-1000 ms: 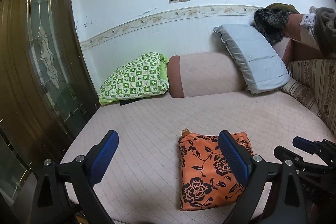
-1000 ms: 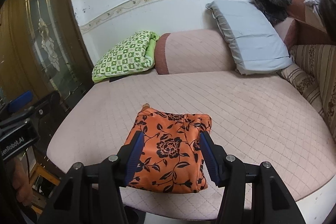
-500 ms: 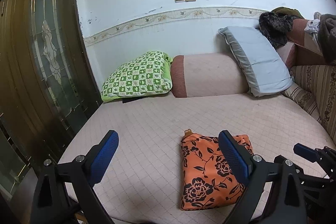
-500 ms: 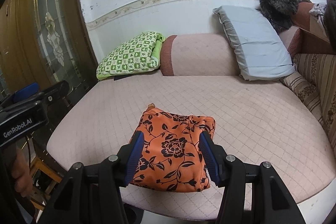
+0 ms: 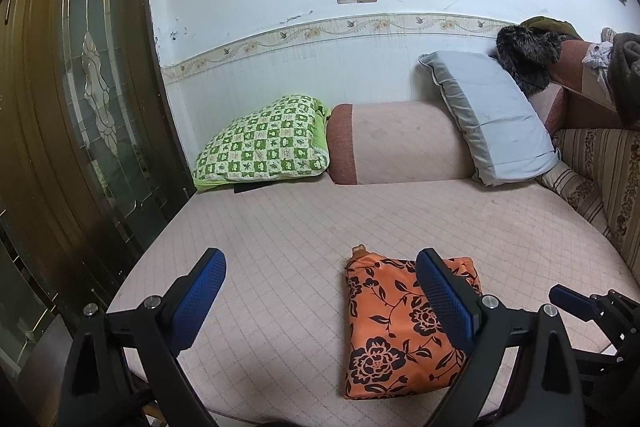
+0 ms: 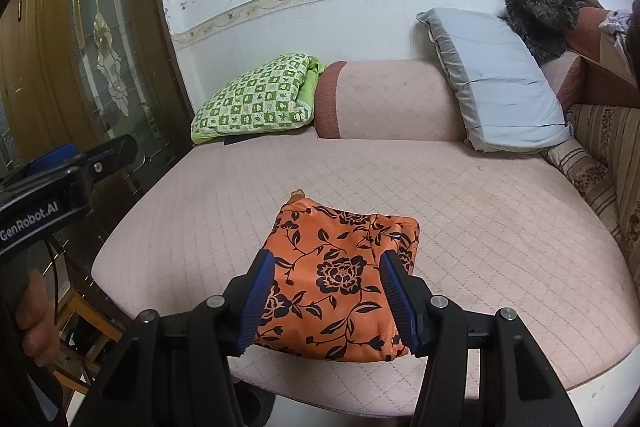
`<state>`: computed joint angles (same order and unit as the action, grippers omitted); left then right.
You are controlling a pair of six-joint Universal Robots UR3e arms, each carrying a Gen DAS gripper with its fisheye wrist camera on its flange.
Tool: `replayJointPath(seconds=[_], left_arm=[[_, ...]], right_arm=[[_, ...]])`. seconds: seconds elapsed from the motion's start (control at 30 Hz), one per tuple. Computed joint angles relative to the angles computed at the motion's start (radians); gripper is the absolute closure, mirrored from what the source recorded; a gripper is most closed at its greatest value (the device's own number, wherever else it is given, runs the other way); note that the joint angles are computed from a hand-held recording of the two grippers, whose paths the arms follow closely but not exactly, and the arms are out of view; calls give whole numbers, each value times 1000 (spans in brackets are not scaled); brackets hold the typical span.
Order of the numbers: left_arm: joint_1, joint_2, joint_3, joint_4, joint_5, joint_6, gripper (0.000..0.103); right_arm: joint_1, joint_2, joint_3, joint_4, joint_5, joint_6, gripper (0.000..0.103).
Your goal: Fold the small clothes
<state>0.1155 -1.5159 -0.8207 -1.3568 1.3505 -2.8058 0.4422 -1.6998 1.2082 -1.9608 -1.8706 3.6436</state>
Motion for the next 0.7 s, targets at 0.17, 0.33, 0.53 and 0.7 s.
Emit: replayJointPath(seconds=[0.17,0.33,0.53,0.7], left_arm=[[7,-3,9,-9,-5,0,7],[-6,-10,13,-20,11,3,7],[-3,-5,-2,-23,12,1,7],[10,-5,-1,-26,6,-3,7]], right_arm=[[-1,1,4,-2,12,3,45],[-3,4,6,1,16,3,45],[-6,2,17,-3,19,7,45],[-6,2,18,-7,18,6,45]])
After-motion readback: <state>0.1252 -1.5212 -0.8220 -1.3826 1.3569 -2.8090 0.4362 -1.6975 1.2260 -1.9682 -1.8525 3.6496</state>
